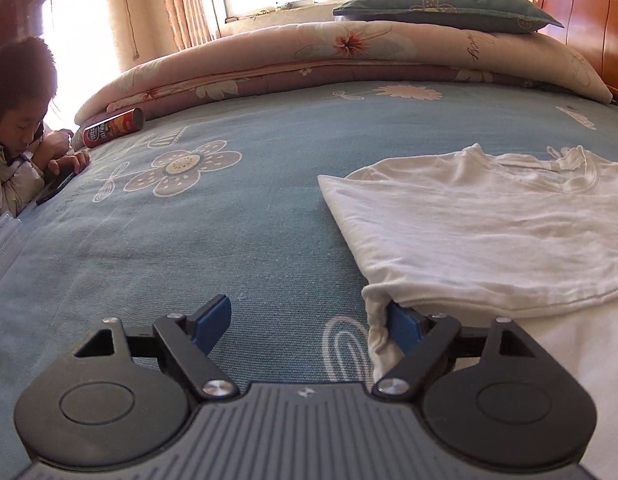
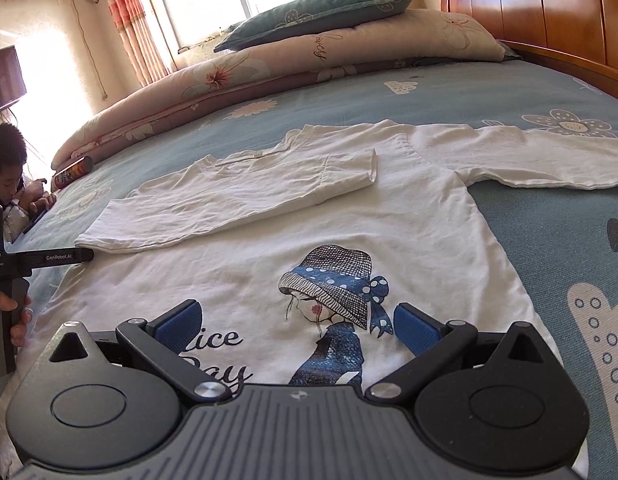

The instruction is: Fold clothes

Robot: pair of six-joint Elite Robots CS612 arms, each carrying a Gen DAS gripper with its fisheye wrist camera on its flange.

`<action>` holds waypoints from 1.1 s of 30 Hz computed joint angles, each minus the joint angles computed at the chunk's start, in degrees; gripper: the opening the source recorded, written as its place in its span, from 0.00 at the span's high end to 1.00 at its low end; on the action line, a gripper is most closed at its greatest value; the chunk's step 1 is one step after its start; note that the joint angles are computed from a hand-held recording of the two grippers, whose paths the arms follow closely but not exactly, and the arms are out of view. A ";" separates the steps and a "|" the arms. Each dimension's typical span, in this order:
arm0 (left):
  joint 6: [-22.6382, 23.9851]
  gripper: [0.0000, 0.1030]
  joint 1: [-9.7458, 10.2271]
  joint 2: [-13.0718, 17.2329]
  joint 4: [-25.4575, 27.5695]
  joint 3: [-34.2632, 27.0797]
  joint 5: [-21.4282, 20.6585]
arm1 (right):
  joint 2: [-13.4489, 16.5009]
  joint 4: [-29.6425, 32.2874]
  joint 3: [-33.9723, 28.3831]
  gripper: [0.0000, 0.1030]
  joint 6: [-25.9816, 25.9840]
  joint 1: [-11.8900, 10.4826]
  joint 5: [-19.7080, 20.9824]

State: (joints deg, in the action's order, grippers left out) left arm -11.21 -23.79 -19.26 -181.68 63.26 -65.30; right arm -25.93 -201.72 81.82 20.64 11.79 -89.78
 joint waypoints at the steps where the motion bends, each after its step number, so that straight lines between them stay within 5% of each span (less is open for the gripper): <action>1: -0.85 0.18 0.07 -0.07 0.37 0.09 -0.39 | -0.01 -0.65 0.07 0.00 -0.02 -0.06 0.17; 6: -2.54 0.18 0.31 -0.51 1.78 0.34 -1.61 | -0.68 -4.07 -0.24 0.12 3.03 -1.16 3.75; 11: -4.17 0.16 0.75 -0.97 2.25 0.93 -3.52 | 0.03 0.37 -5.77 0.25 7.71 -3.34 10.64; 17: -4.84 0.12 0.83 -0.78 2.54 0.61 -3.50 | 5.06 8.58 -14.31 0.31 27.73 -6.48 16.77; 20: -4.56 0.10 0.79 -0.65 2.54 0.43 -3.36 | 7.00 8.61 -16.61 0.30 31.20 -6.93 17.95; 29: -3.84 0.09 0.96 -0.45 1.29 0.54 -3.93 | 11.86 11.51 -26.14 0.32 30.63 -7.80 19.86; 33: -3.67 0.08 1.03 -0.42 1.32 0.45 -4.10 | 11.94 14.99 -27.43 0.50 25.57 -7.64 18.80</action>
State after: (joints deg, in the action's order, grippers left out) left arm -14.88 -22.76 -19.68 -180.36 63.71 -69.41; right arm -13.99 -186.74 54.39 46.21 4.15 -70.98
